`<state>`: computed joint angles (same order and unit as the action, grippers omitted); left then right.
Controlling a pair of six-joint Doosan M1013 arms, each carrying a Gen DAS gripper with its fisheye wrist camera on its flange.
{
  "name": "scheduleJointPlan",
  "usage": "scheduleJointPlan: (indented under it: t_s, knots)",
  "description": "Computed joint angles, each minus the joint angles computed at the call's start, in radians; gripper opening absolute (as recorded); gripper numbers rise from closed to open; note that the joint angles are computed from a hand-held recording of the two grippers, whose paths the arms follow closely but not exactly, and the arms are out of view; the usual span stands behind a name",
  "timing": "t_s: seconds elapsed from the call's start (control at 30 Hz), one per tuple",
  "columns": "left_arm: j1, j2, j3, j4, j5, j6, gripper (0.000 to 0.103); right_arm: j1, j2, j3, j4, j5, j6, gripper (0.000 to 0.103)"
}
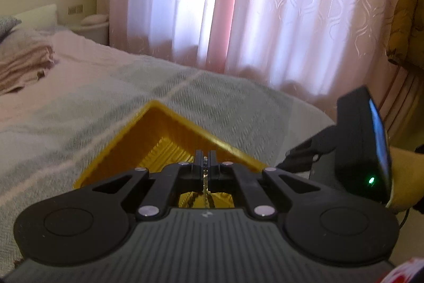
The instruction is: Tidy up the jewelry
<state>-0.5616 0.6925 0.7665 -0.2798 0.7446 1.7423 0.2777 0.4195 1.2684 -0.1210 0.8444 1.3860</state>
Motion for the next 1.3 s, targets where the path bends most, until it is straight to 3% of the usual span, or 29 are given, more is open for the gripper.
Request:
scheduleJointPlan:
  t_s: [0.1,0.2,0.43,0.7,1.0,1.17,1.3]
  knots:
    - [0.003,-0.002,0.013,-0.005,-0.003,-0.014,0.004,0.0,0.0,0.0,0.0,0.0,0.001,0.007]
    - [0.01,-0.01,0.028,-0.018,-0.017,-0.028,0.014,0.001,0.0,0.001,-0.002,-0.001,0.004,0.007]
    - [0.024,-0.074,0.138,0.083,-0.095,-0.148,0.017,0.0,-0.001,0.003,0.001,-0.001,0.008,0.007]
    - [0.038,-0.195,0.36,0.352,-0.196,-0.459,0.02,-0.001,-0.002,0.006,0.003,-0.003,0.014,0.007]
    - [0.064,-0.315,0.574,0.775,-0.203,-0.989,0.027,0.0,-0.003,0.007,0.002,-0.004,0.018,0.007]
    - [0.076,-0.345,0.641,0.895,-0.154,-1.17,0.029,0.0,-0.004,0.009,-0.003,-0.005,0.02,0.007]
    - [0.078,-0.356,0.68,0.872,-0.148,-1.167,0.03,0.001,-0.004,0.007,-0.006,-0.001,0.022,0.007]
